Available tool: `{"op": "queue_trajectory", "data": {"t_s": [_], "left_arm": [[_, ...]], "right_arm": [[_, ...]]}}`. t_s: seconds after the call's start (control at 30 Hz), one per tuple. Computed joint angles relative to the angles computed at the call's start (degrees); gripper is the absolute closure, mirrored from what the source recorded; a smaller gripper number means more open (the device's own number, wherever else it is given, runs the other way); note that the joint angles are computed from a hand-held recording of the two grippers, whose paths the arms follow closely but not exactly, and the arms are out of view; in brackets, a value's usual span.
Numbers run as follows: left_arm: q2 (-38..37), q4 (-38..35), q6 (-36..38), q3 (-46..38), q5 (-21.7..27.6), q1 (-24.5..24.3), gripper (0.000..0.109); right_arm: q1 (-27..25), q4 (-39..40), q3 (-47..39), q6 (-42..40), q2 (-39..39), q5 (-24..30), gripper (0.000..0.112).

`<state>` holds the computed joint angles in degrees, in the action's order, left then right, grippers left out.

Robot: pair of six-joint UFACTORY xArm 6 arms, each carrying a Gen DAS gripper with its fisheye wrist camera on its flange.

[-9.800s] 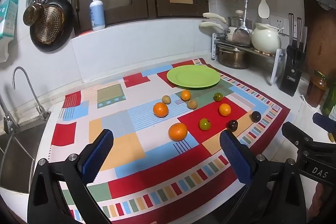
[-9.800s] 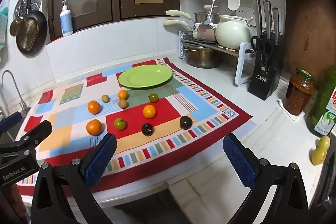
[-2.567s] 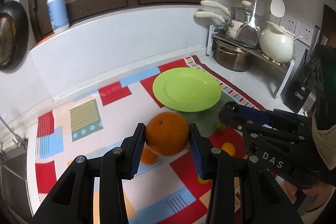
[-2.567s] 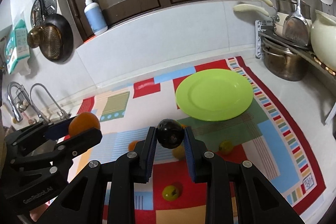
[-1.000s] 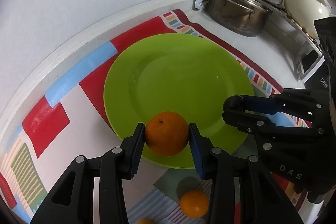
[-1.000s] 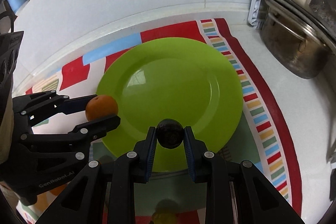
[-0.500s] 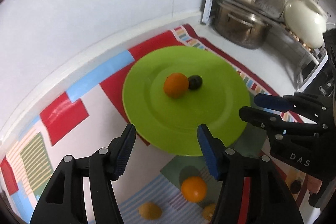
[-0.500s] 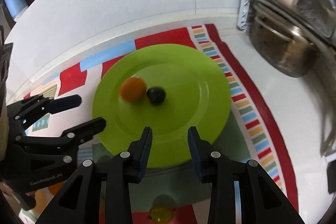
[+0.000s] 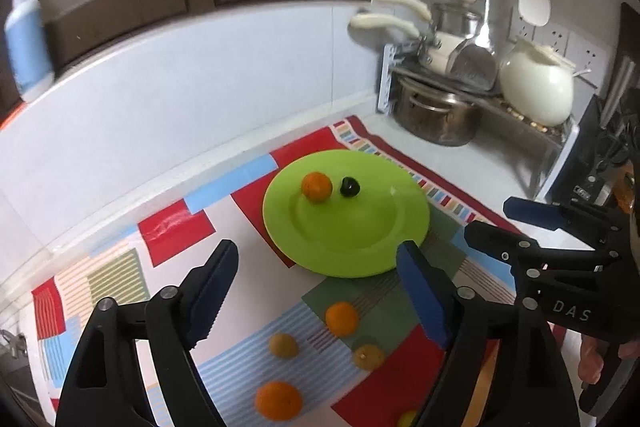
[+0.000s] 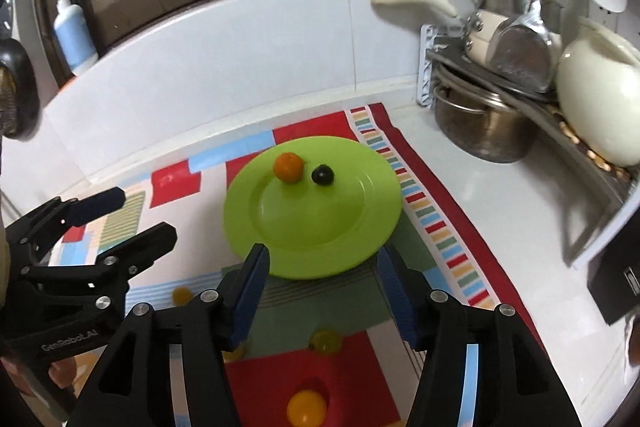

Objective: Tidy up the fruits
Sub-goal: 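Withdraw both open grippers from the plate back toward the remaining fruits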

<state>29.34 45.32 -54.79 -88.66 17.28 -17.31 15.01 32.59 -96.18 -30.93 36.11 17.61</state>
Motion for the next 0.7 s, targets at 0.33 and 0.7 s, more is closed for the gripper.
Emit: {"op": "queue_trajectory", "data": {"t_s": [0.33,0.7], "left_arm": [[-7.51,9.8,-10.11,9.24,-0.93,-2.48,0.021],[-10.74,13.75,-15.86,15.0,-0.36,-5.29,0.021]], "right_arm": [[0.33,7.56,15.48,-6.11,-10.32,-6.95,0.049],[-0.28,9.06,26.7,-6.98,-17.4,-11.11,0.049]]}}
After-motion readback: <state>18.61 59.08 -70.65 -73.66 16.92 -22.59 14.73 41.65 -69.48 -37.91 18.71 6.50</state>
